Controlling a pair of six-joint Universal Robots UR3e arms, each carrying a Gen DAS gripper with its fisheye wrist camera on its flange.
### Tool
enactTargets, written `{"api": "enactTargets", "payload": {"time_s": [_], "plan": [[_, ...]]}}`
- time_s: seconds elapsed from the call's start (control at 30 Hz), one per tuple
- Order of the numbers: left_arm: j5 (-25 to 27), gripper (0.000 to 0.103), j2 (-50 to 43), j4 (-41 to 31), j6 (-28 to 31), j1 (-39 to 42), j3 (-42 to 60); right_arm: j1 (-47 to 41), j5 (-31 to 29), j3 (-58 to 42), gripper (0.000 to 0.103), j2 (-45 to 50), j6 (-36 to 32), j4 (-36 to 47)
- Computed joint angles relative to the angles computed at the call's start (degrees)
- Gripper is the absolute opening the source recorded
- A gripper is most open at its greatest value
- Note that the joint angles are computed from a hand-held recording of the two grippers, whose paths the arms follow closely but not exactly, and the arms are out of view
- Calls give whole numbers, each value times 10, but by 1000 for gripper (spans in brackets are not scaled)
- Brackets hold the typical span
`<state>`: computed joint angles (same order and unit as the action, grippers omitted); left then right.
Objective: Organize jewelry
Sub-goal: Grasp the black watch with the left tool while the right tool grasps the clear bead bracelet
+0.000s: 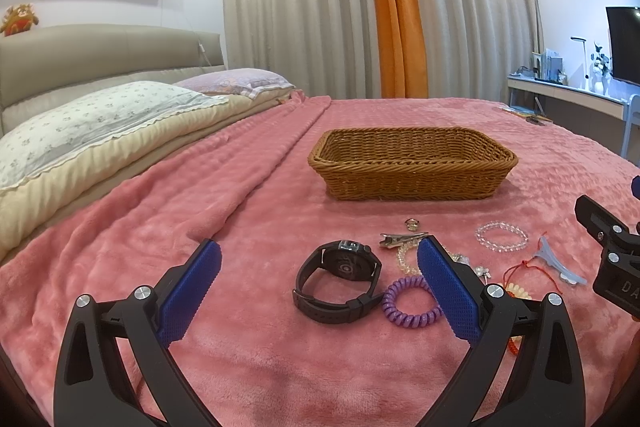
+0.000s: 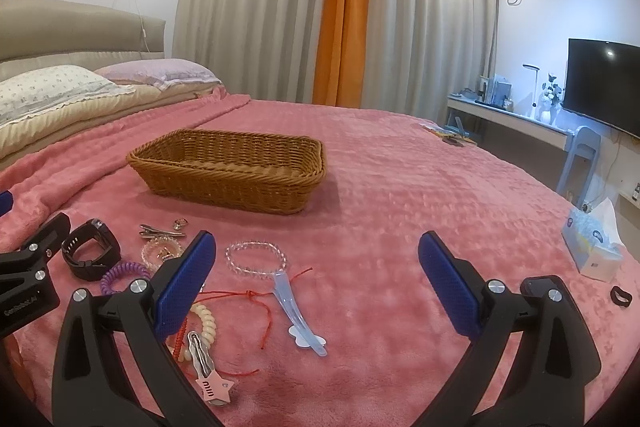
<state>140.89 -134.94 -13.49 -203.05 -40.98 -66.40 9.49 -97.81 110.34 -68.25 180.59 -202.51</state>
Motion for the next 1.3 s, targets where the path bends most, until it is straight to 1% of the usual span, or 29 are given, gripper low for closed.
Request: {"api": "enactTargets", "payload": {"time_s": [0.03, 0.1, 0.13, 0.2, 0.27, 0.3, 0.4, 0.43, 0.5, 0.53, 0.57, 0.63, 0.7, 0.73, 0.77, 0.8, 0.87, 1.0, 1.07, 1.13, 1.17, 1.2, 1.27, 1.3], "plan": [[-10, 95, 4, 4, 1, 4, -4, -1, 2, -1, 97, -2, 0, 5], [-50, 95, 32, 26, -6, 16, -46, -6, 11, -2, 97, -6, 1, 16], [-78, 95, 52, 37, -14, 27, -74, -11, 19, -1, 97, -11, 0, 23], [-153, 95, 98, 52, -21, 55, -131, -12, 18, -10, 97, -15, 0, 48], [-230, 94, 143, 63, -25, 86, -184, -17, 26, -22, 97, -23, -8, 92], [-259, 92, 159, 66, -25, 99, -201, -21, 32, -26, 97, -28, -12, 110], [-315, 91, 192, 50, -25, 128, -226, -42, 65, -29, 96, -47, -29, 165], [-323, 91, 196, 46, -25, 133, -227, -48, 71, -32, 94, -52, -34, 180], [-348, 86, 206, 26, -29, 149, -228, -62, 88, -45, 86, -57, -45, 218], [-359, 79, 210, 7, -29, 158, -223, -69, 98, -52, 78, -60, -50, 237], [-370, 74, 213, -16, -30, 167, -215, -79, 114, -62, 67, -63, -56, 262], [-401, 74, 225, -44, -32, 190, -213, -101, 151, -78, 55, -68, -62, 307], [-431, 70, 234, -55, -32, 212, -217, -119, 188, -105, 48, -64, -68, 355], [-445, 67, 236, -67, -30, 222, -215, -123, 203, -130, 40, -57, -77, 388], [-458, 58, 235, -79, -26, 230, -211, -120, 211, -162, 38, -44, -88, 424], [-478, 53, 235, -96, -19, 242, -205, -115, 210, -186, 37, -31, -94, 442], [-513, 53, 230, -126, -1, 261, -190, -99, 204, -246, 35, 6, -105, 481], [-573, 53, 222, -140, 28, 289, -187, -75, 199, -355, 34, 79, -91, 557], [-586, 53, 209, -153, 35, 293, -173, -68, 200, -396, 34, 109, -82, 580], [-588, 52, 190, -169, 40, 290, -150, -63, 200, -430, 34, 133, -79, 602], [-591, 47, 179, -177, 45, 289, -138, -60, 197, -446, 34, 145, -79, 611], [-590, 38, 169, -183, 45, 286, -127, -56, 193, -464, 34, 159, -81, 621], [-587, 30, 148, -202, 42, 282, -101, -49, 180, -497, 30, 181, -85, 642], [-583, 29, 140, -209, 39, 279, -92, -44, 173, -519, 30, 195, -86, 656]]}}
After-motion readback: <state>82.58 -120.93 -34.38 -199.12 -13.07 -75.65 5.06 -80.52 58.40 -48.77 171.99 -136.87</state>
